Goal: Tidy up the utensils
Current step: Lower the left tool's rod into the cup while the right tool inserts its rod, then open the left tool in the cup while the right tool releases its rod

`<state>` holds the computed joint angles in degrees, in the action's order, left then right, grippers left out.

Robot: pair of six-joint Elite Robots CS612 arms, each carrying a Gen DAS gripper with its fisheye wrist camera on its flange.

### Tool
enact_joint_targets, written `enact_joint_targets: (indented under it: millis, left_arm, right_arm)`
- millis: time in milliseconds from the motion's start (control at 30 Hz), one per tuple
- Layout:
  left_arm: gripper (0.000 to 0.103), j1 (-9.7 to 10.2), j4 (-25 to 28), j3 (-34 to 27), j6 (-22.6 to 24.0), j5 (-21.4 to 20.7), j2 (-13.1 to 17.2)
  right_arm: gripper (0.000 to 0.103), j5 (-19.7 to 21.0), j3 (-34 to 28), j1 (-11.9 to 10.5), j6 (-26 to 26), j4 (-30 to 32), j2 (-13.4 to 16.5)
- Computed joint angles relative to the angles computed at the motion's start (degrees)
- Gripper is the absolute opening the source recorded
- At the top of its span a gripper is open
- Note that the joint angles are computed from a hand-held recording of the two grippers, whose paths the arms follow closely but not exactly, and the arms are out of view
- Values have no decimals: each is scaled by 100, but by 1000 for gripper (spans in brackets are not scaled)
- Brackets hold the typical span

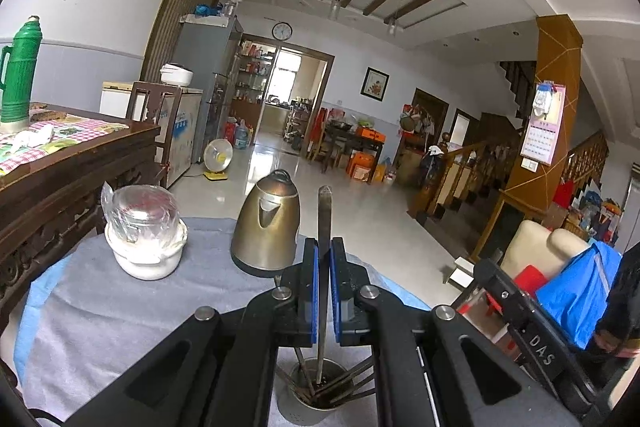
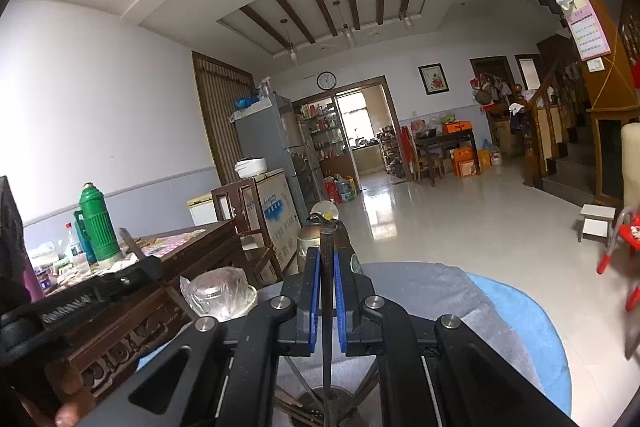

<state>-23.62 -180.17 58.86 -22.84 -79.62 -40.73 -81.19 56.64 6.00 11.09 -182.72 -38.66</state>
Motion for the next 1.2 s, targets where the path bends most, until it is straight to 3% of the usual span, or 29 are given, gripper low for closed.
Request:
enact_joint_targets:
  millis: [1200]
  left_arm:
    - [6, -102, 591, 147, -3, 20, 21]
  right_arm:
    - [8, 158, 240, 7, -58, 551, -70]
